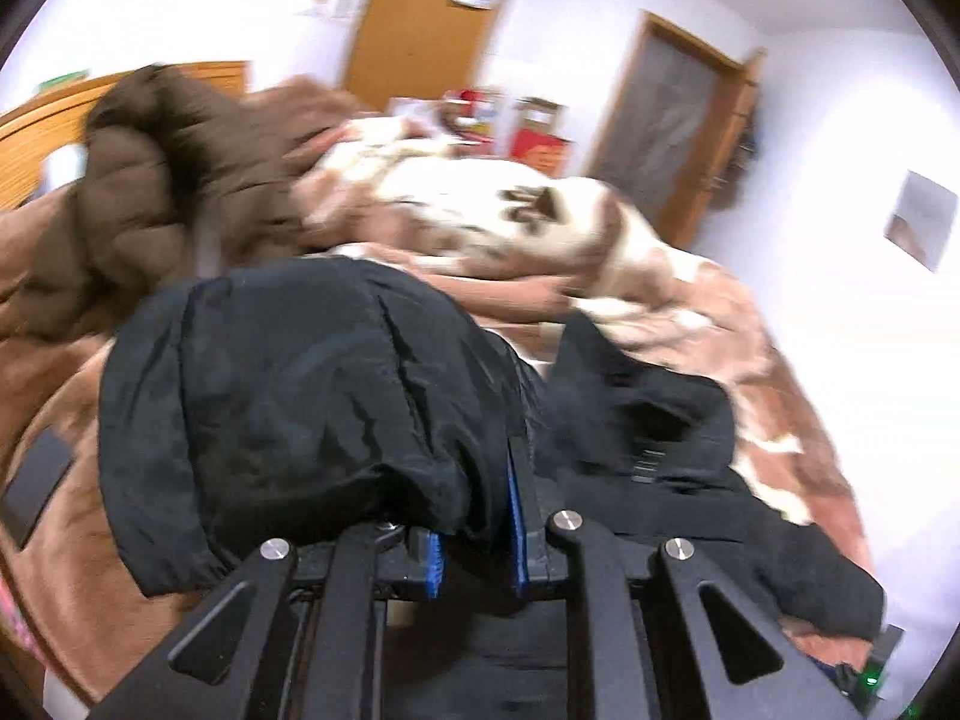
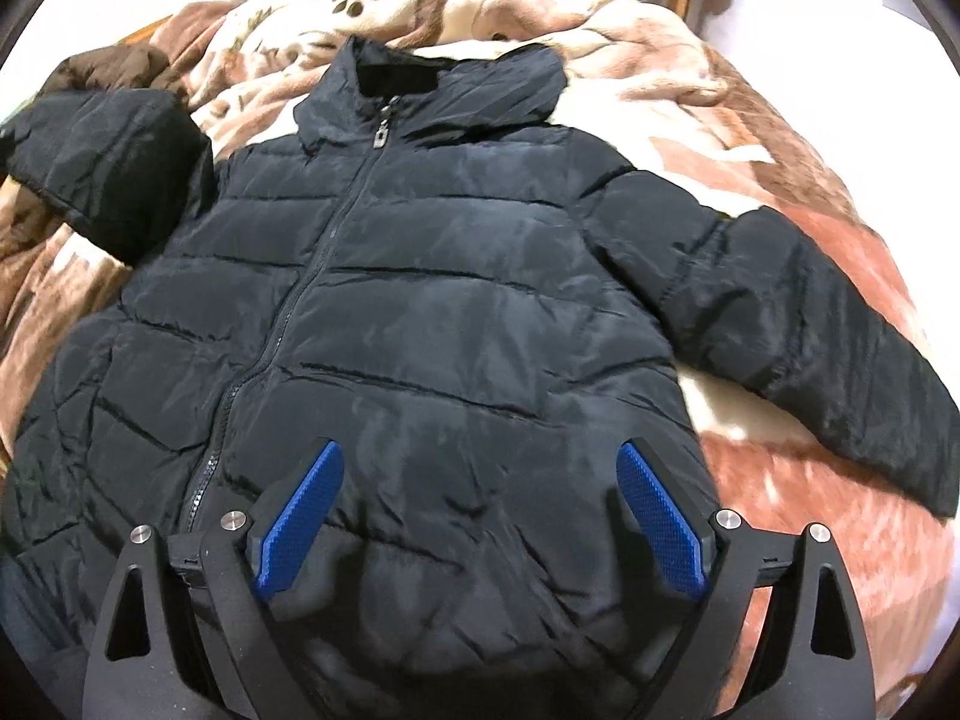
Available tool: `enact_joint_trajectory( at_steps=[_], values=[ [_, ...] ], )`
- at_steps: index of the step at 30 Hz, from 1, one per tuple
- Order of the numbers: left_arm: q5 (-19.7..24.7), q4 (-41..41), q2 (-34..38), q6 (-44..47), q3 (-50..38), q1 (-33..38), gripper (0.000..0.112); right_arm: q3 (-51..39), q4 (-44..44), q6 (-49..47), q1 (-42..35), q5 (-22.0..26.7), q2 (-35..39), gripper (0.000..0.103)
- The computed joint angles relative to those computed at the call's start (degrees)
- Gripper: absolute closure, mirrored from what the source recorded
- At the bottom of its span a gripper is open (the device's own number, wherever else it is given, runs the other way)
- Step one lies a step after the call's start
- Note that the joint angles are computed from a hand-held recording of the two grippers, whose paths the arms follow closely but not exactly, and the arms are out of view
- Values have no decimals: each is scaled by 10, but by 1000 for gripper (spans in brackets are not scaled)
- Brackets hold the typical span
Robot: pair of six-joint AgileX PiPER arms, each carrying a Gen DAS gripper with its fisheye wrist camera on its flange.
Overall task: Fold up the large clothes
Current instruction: 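Carry the held sleeve with the left tool across the jacket front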
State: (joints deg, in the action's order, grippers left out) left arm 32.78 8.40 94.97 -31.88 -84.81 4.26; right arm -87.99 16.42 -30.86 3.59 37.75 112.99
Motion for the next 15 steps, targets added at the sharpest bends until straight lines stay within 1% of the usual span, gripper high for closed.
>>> enact_joint_trajectory(
  at_steps=[4, 5, 9, 11, 12, 13, 14, 15],
  values=[
    [35, -26, 99, 29, -122, -68, 95, 10, 32, -29, -31, 1, -12, 11],
    [42, -22, 118, 23, -143, -89, 95, 10, 39, -35, -40, 3, -12, 11],
    [103, -64, 260, 54, -307, -132, 94, 0, 65, -50, -67, 16, -6, 11],
    [136, -67, 328, 54, -392, -152, 89, -11, 76, -55, -79, 23, 3, 11],
    [148, -83, 360, 66, -431, -156, 83, -16, 79, -57, -83, 26, 8, 11],
    [163, -103, 397, 80, -477, -160, 73, -17, 82, -60, -86, 26, 9, 11],
    [176, -108, 415, 79, -501, -170, 66, -21, 86, -62, -89, 27, 14, 11],
    [171, -117, 431, 86, -513, -177, 53, -23, 90, -66, -92, 27, 17, 11]
  ],
)
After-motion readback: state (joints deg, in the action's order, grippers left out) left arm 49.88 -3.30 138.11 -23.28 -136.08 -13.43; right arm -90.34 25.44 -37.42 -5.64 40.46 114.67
